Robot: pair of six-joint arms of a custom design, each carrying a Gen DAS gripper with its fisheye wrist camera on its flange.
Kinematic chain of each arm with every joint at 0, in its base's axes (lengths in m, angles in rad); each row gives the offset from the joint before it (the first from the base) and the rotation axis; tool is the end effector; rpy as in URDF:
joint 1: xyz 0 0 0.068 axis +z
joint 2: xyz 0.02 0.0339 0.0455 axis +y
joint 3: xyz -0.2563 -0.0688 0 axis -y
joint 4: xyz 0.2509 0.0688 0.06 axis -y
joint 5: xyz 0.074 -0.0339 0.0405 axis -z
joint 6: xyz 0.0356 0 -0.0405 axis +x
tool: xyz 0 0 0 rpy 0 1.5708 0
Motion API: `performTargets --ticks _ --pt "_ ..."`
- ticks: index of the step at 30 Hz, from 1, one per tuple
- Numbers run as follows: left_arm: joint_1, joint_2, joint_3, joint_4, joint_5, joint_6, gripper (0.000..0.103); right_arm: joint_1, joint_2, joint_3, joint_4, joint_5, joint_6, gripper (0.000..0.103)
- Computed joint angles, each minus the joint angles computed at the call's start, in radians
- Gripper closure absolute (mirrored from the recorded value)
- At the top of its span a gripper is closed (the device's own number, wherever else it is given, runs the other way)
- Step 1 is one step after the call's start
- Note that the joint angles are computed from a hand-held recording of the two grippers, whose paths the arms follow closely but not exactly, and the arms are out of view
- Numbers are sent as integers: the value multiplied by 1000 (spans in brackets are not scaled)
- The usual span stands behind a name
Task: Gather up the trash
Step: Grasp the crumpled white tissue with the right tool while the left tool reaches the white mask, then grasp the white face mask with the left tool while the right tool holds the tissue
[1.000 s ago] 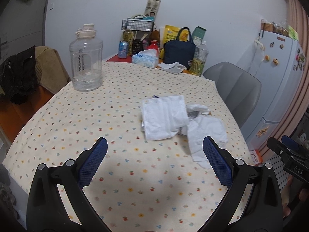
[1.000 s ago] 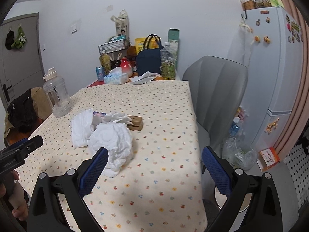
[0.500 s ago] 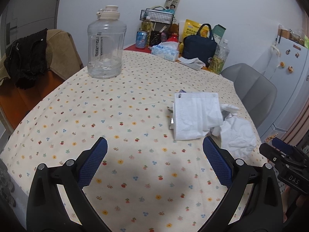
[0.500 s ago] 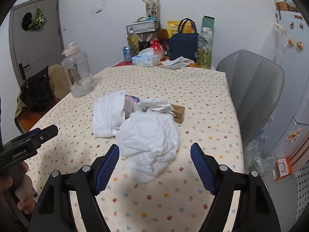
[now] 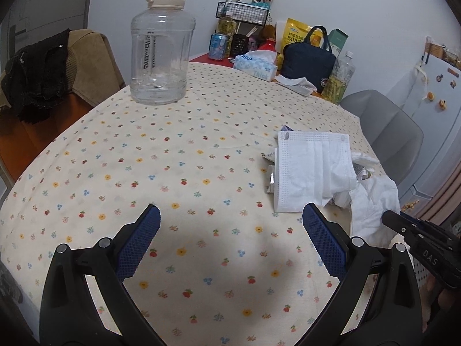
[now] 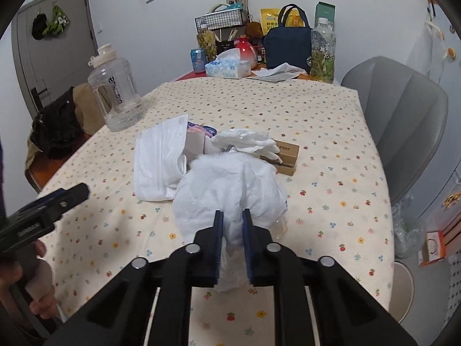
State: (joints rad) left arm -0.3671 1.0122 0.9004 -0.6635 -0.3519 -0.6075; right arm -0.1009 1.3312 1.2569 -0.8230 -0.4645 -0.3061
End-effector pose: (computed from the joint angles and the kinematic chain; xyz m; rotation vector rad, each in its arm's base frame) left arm 0.2069 -0.0664 0.2873 -0.4431 2.2461 -0.0905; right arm 0.2800 -0.0123 0.3210 -0.4378 2.3366 0.3812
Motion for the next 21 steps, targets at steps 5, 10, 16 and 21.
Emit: performTargets --ticks 5,10,16,21 --pt "-20 79 38 39 16 7 5 -74 -25 20 -32 -97 -25 96" --pt "-42 160 87 65 19 15 7 -156 -8 59 -51 -145 -31 96" --pt "-45 279 157 74 52 24 20 -234 26 90 -59 -188 -42 96" --pt "-39 380 216 57 80 29 30 -284 57 110 -61 -205 -51 96"
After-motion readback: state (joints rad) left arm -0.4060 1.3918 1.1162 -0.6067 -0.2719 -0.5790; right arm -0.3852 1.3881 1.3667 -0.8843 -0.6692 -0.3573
